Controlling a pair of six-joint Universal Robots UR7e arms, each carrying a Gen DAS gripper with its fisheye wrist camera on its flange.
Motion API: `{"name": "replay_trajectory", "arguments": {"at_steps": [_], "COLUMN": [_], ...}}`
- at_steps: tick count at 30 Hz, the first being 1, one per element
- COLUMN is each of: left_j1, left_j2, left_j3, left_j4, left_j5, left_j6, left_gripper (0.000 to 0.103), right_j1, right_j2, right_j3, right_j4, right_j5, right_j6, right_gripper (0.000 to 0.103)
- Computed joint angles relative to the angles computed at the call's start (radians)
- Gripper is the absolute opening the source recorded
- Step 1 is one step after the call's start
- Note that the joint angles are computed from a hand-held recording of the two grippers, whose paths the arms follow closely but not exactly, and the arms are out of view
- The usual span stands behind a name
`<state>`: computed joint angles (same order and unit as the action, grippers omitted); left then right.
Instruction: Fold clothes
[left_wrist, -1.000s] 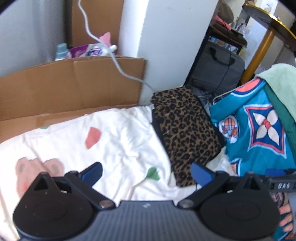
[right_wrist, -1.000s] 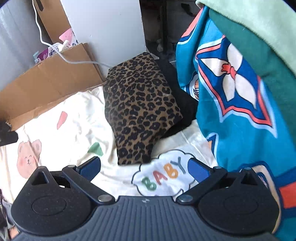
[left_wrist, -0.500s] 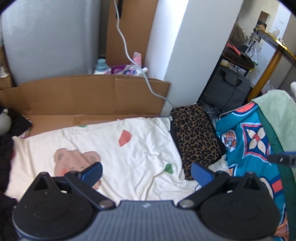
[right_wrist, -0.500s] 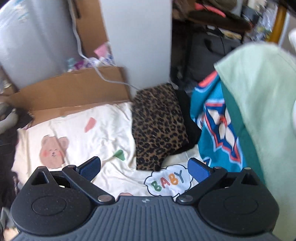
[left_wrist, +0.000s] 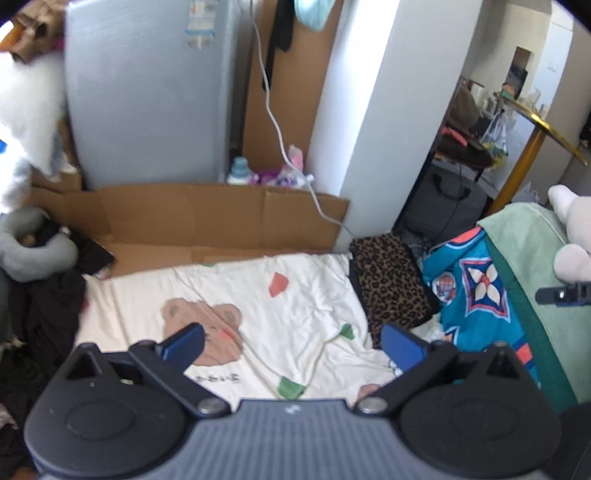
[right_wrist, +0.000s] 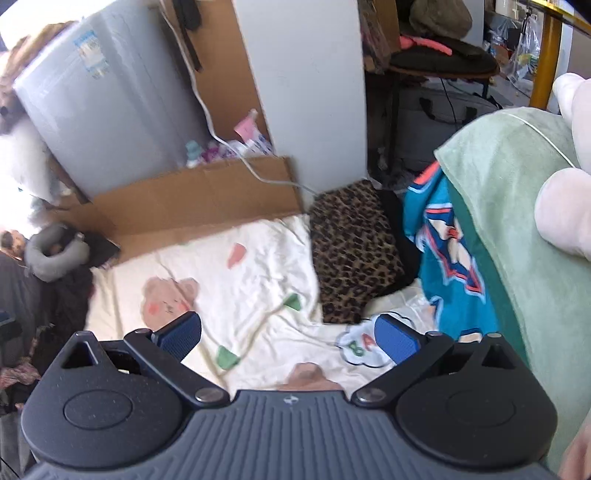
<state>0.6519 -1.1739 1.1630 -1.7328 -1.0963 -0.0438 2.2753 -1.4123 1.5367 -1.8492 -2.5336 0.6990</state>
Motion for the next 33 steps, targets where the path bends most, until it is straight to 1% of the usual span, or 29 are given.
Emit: {"name": "replay_trajectory", "arguments": {"at_steps": [4,6,9,12,16,20,23,27,31,33], "left_j1": [-0.013,-0.019,-0.027,-0.032,-0.012,0.001,0.004,0.008,0.015,0.013], "left_j2": [-0.083,-0.116,-0.164,-0.214,-0.267,-0.305,-0.334,-0.367,-0.397,-0.408], "left_j3": [0.053,0.078,0.128,0.189,0.248,0.288,0.32,0.367,0.416,0.434], "left_j4": [-0.013,-0.014,-0.03,-0.046,-0.074,-0.025,0.016,0.056,0.095,0.108], "left_j5": [0.037,0.079,0.139,0.19,0.226,0.276,0.305,0.351,0.358,0.369], "left_j6": [-0.074,-0.122,-0.167,-0.2,-0.263,-0.32,-0.363,-0.456,-0.519,-0.55], "left_gripper": [0.103,0.103,0.103,0.103,0.103,0.103,0.103,0.103,0.103,0.103], "right_j1": [0.052,0.068,0.092,0.101,0.083,0.056,0.036,0.023,0.009,-0.002], "right_j2": [-0.003,-0.001,0.003,0.007,0.015,0.026,0.032,0.042,0.036,0.038], "right_j3": [0.045,0.065,0.094,0.123,0.169,0.219,0.248,0.296,0.331,0.331], "right_j4": [-0.08,-0.104,-0.14,-0.173,-0.247,-0.343,-0.383,-0.477,-0.519,-0.526], "right_j5": [-0.02,-0.031,-0.048,-0.042,-0.021,0.021,0.05,0.066,0.091,0.09], "right_j6": [-0.02,-0.02,-0.019,-0.03,-0.093,-0.167,-0.18,-0.236,-0.271,-0.278], "right_gripper": [0.103,0.103,0.103,0.103,0.103,0.103,0.103,0.103,0.103,0.103]}}
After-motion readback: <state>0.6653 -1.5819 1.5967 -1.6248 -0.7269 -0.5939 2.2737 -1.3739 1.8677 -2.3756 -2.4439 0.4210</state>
